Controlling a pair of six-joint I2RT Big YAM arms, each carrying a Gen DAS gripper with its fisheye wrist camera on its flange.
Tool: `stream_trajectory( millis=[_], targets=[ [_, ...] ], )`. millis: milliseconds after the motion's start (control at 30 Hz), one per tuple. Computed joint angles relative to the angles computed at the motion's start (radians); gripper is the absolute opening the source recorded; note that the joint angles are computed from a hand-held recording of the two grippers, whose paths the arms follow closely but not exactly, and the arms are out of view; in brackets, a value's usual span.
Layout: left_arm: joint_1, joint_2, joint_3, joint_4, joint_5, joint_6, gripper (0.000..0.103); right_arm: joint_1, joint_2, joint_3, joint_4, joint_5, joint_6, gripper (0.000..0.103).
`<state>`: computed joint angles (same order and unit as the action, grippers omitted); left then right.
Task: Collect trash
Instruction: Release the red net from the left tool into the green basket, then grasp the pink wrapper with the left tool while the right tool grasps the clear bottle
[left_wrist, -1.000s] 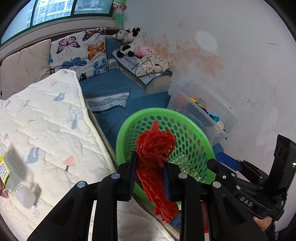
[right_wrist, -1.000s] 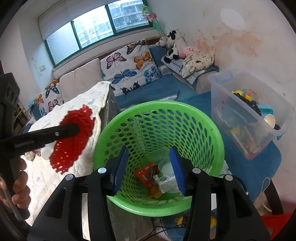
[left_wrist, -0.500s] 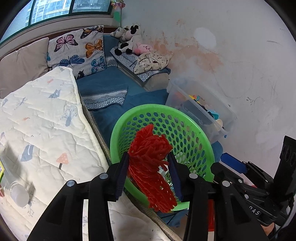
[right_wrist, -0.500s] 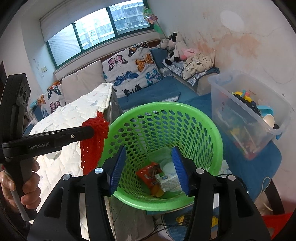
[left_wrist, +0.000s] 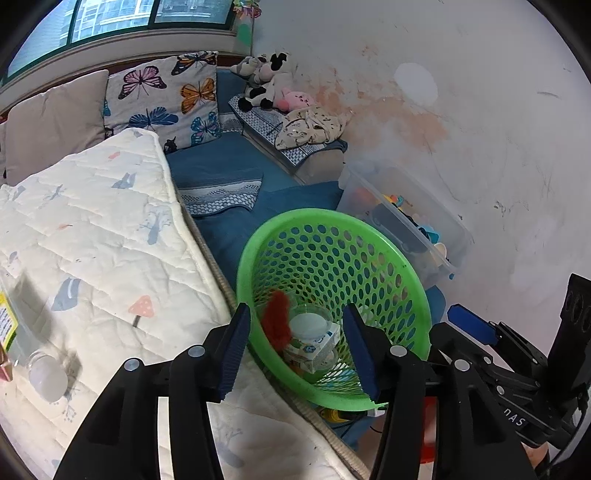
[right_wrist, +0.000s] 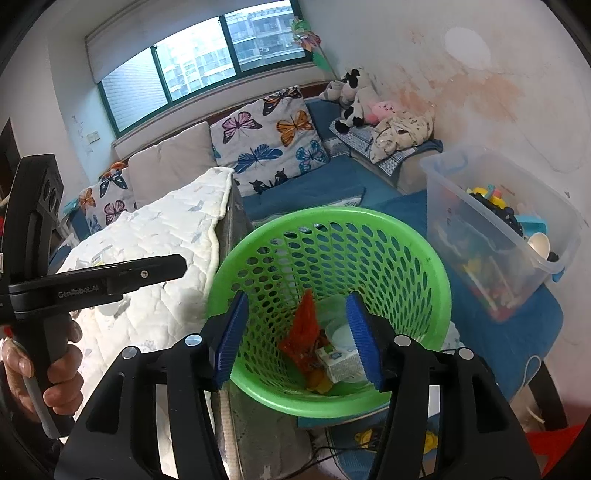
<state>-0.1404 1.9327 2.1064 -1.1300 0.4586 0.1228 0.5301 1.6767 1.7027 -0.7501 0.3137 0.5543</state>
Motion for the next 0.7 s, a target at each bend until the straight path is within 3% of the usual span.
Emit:
stream_trajectory(
  millis=[300,700],
  targets=[
    [0.066,-0.044,-0.055,0.039,-0.036,-0.011,0.054,0.016,0.042,0.06,-0.014,-0.018,-0.013,0.058],
    [0.186,-0.072,-0.096,0.078,-0.086,-0.05,0.058,0.057,0.16,0.238,-0.056,-0.052,-0.066,0.062]
  ],
)
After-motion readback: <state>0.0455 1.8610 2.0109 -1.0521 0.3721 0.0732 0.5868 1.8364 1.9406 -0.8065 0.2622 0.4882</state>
